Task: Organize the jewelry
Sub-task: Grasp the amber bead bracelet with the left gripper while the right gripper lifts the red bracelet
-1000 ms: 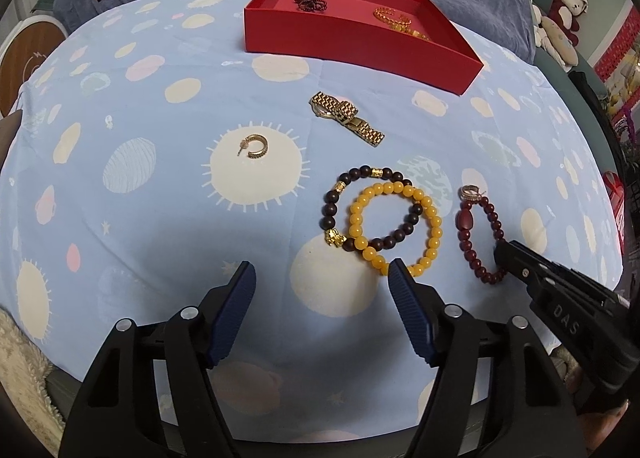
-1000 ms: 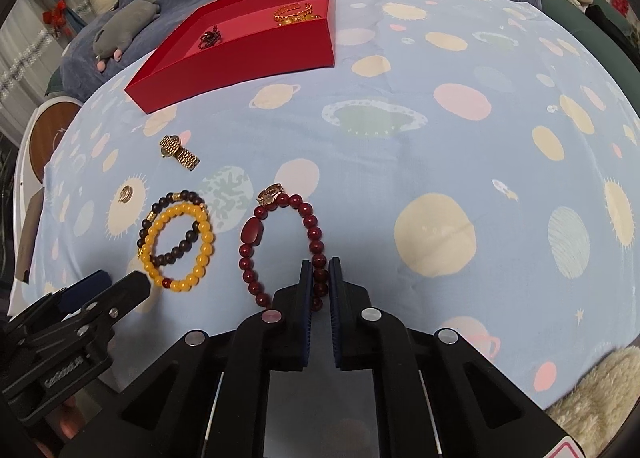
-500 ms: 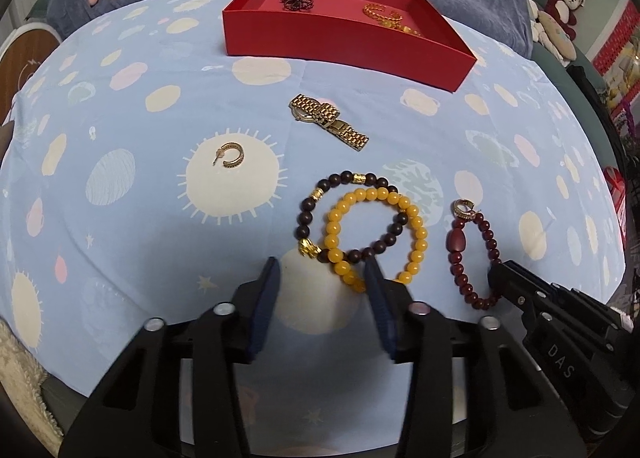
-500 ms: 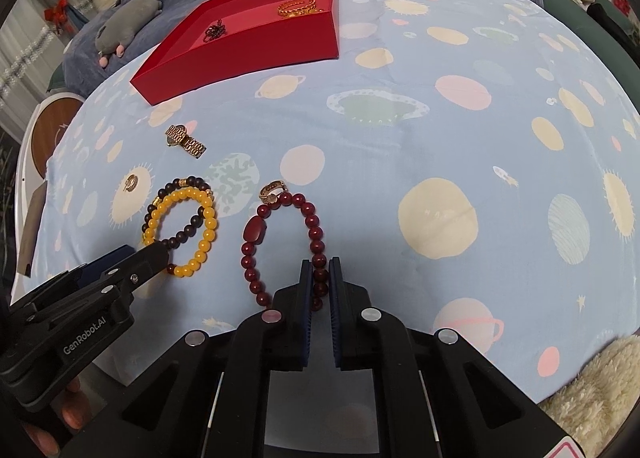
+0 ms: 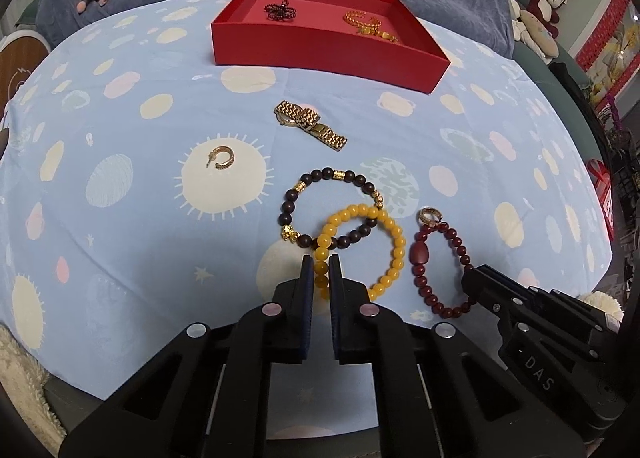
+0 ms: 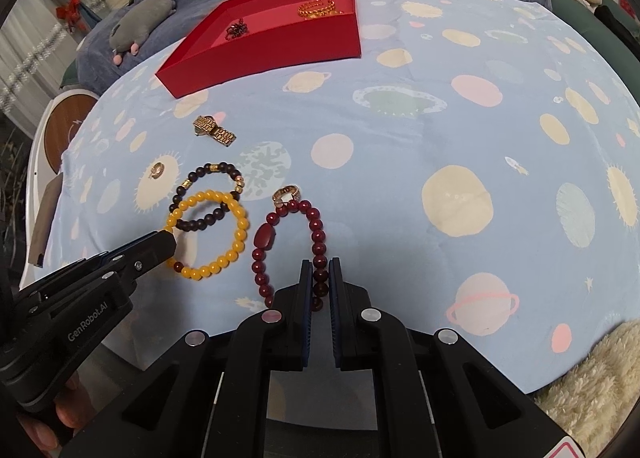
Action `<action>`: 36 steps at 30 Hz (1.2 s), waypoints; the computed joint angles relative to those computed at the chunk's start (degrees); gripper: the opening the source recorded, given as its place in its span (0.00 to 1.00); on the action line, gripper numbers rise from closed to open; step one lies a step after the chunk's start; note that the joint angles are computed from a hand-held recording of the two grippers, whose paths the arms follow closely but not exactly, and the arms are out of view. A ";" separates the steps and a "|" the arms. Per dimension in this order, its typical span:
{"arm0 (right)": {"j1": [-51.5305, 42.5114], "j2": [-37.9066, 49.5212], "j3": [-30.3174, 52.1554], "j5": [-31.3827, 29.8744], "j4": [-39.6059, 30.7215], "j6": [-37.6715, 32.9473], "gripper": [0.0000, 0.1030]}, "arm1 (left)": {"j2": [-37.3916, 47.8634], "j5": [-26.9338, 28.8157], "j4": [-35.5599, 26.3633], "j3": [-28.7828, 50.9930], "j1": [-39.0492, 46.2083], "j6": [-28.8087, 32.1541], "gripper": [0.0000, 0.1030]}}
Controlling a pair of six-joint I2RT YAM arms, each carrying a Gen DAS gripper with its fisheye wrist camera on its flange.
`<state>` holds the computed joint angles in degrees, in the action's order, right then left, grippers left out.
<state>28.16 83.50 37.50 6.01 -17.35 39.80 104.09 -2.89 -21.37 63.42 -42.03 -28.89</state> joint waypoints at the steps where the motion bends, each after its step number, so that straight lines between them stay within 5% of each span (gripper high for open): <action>1: 0.20 -0.50 -0.12 0.11 -0.12 0.19 0.07 | -0.45 0.18 0.02 -0.20 0.10 0.03 0.07; 23: 0.58 -11.98 1.00 1.09 -4.93 1.92 0.07 | -11.30 2.88 -2.88 -2.93 2.93 0.31 0.07; 36: -8.01 -4.78 12.40 -2.40 -3.55 -5.55 0.07 | -5.07 4.10 -6.19 10.24 7.12 3.52 0.07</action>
